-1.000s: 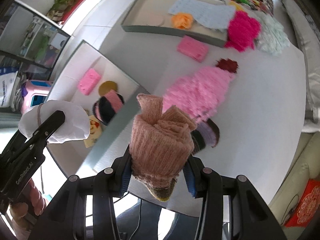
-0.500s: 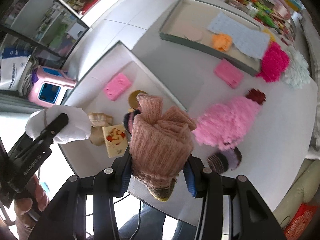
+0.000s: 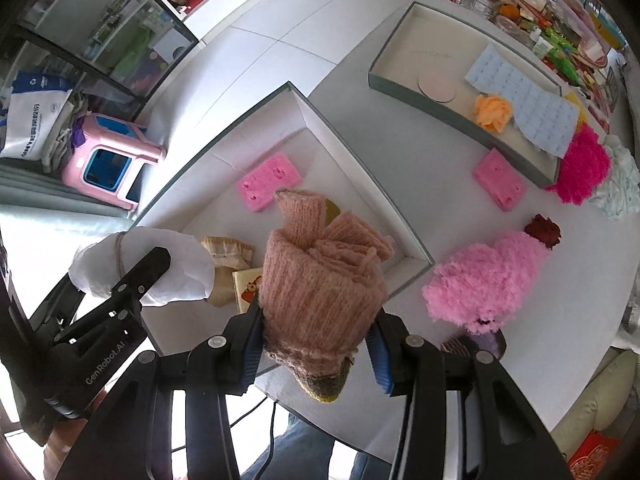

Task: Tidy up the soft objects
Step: 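Carry cloth bag in left tool while right tool carries peach hat over white box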

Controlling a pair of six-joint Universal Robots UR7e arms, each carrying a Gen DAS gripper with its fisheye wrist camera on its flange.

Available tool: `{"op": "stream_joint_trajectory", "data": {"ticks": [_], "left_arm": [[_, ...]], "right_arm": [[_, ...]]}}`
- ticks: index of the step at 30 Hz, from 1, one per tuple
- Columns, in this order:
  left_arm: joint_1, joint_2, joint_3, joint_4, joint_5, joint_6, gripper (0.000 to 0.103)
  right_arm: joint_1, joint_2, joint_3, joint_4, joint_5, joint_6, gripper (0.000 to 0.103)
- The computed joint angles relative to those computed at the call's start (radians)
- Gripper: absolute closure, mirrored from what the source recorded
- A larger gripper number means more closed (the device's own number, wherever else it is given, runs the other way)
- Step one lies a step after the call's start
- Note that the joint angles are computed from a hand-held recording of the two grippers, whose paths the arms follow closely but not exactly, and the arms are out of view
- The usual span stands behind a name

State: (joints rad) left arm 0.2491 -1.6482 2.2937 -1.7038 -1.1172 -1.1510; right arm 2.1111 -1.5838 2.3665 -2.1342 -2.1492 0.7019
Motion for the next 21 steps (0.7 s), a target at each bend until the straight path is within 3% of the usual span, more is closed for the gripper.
{"op": "stream_joint_trajectory", "data": {"ticks": [21], "left_arm": [[0.040, 0.009, 0.020, -0.012, -0.006, 0.008, 0.038]], "right_arm": [[-0.029, 0.103, -0.031, -0.045, -0.006, -0.037, 0.054]]}}
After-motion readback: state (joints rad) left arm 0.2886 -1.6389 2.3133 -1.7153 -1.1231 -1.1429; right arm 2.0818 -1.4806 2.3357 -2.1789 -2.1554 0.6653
